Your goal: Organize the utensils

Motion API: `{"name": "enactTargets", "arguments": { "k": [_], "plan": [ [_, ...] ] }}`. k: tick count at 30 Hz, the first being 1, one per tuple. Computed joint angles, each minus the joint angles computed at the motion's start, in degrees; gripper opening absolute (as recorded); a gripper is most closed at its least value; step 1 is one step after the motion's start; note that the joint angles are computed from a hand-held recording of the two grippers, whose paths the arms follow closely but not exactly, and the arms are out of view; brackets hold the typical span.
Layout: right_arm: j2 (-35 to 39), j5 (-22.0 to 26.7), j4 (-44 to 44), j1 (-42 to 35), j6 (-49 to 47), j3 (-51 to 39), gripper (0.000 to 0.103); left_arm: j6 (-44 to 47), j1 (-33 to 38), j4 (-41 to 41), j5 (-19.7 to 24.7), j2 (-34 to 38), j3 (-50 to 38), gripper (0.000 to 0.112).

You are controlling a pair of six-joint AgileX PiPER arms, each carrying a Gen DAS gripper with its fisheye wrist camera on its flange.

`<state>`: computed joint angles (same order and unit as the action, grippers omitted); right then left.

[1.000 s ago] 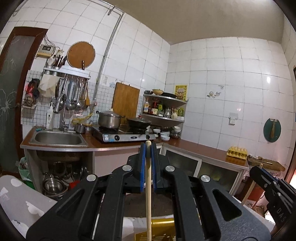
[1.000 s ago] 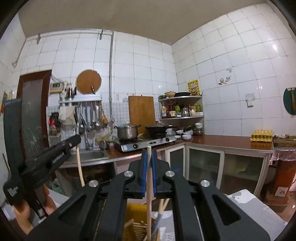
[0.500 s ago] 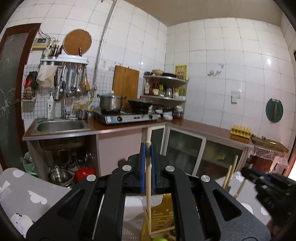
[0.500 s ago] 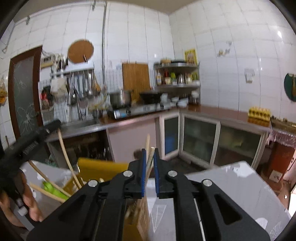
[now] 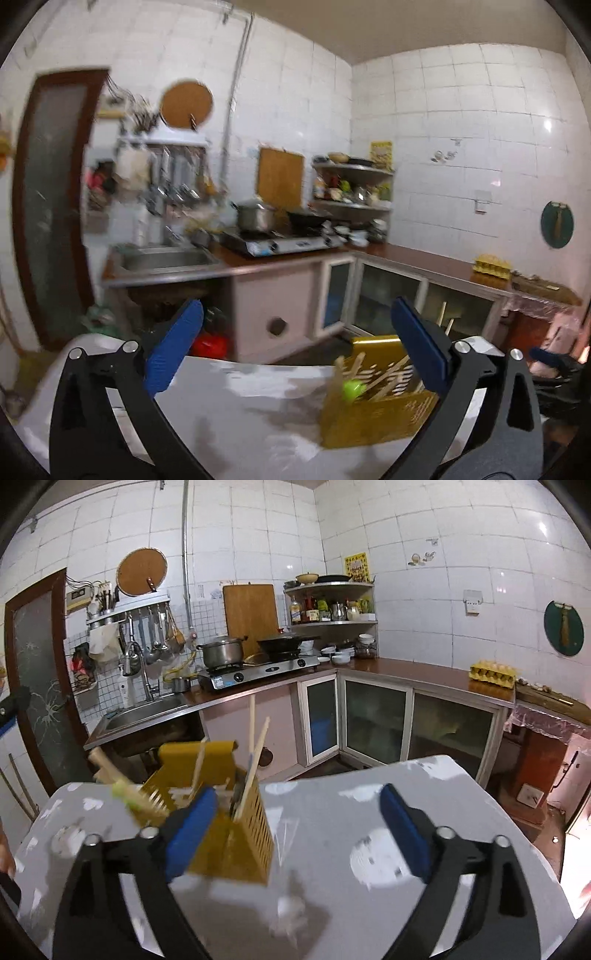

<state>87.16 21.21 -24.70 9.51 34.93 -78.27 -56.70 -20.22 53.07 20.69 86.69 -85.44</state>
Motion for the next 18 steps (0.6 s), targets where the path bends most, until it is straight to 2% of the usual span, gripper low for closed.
{"name": "enactTargets", "arguments": {
  "k": [2,3,6,7,9,11,15,16,18],
  "plan": [
    [-6.52,-0.37,-8.85,2.76,8.42,7.71,0.098,-3.91,-0.93,4.58,0.44,-4.96,5.69,0.098],
    [-8.46,0.05,-11.97,3.95,11.47,9.74,0.099,-2.53,-1.11,3.44,0.67,-8.53,9.38,0.098],
    [-16.17,2.8,-27.25,10.65,27.12,18.54,0.099,7.97,-0.08,-8.75,0.25,-15.9,16.24,0.098],
    [-18.38,4.3,-32.69,13.31,32.85,21.3,0.099,8.05,-0.07,-9.93,0.43,-19.01,19.89,0.098],
    [-22.77,9.25,-43.03,20.59,44.3,27.65,0.099,1.35,-1.58,-5.69,2.07,-24.64,27.41,0.098],
    [-25.77,15.13,-50.1,27.83,53.95,32.99,0.099,-7.23,-4.73,1.1,5.71,-28.36,33.02,0.098],
    [-28.05,26.62,-53.48,39.62,62.38,37.75,0.099,-25.28,-18.24,15.65,19.34,-34.74,44.42,0.098],
    [-28.52,30.9,-55.75,43.85,66.14,39.33,0.099,-28.63,-21.92,18.03,22.8,-35.39,46.31,0.098],
    [-28.7,35.81,-57.45,48.91,69.02,40.79,0.099,-34.28,-28.72,21.06,29.85,-35.46,49.14,0.098]
  ]
}}
